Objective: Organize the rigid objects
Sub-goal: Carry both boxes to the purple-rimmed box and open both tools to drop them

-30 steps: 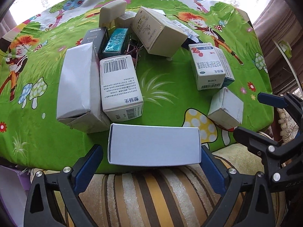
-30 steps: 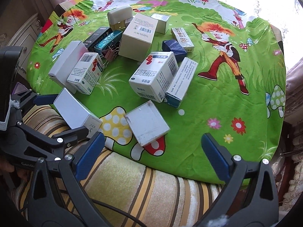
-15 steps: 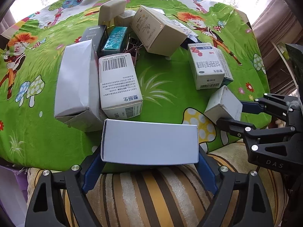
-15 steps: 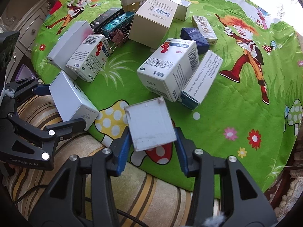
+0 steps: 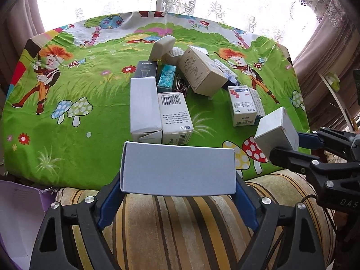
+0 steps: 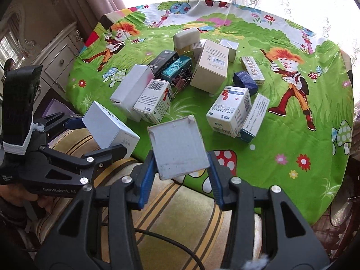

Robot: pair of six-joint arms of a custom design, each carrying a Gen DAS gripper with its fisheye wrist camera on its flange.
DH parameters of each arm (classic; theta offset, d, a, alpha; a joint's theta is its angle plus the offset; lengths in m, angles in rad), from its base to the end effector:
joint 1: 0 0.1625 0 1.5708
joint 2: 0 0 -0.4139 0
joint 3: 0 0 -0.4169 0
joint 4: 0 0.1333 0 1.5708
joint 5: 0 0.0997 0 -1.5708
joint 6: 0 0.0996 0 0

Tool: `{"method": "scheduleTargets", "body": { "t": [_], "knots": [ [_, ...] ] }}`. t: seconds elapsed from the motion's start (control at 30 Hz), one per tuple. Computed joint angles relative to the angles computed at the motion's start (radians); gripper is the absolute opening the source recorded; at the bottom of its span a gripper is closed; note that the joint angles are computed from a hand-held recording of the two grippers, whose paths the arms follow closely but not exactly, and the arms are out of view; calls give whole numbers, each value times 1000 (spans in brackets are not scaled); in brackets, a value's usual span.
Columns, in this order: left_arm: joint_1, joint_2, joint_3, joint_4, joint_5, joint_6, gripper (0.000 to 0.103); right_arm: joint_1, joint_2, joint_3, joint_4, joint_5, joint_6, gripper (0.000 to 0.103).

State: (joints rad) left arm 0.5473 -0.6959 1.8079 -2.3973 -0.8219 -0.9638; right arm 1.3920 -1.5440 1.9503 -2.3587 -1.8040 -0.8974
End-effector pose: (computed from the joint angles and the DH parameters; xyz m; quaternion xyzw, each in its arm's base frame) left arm -0.3884 -0.4722 -0.0440 0.0795 0.9193 -0.2311 0.3085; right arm 0.0156 -0.5339 0.3587 0.3222 -0.9207 0.1032 0.1946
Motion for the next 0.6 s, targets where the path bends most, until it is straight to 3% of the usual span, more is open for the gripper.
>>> {"method": "scheduleTargets", "body": {
  "t": [0.13,0.37,0.6],
  "knots": [
    [-23,-73,77,23,37,-92,88,35,-40,41,21,49,2,49],
    [-63,-245,246,118,87,-320,88,124,-51,111,8,21,-10,49],
    [-99,-473,411,376,124,-662,88,237,-35,165,10,23,5,49]
  ]
}}
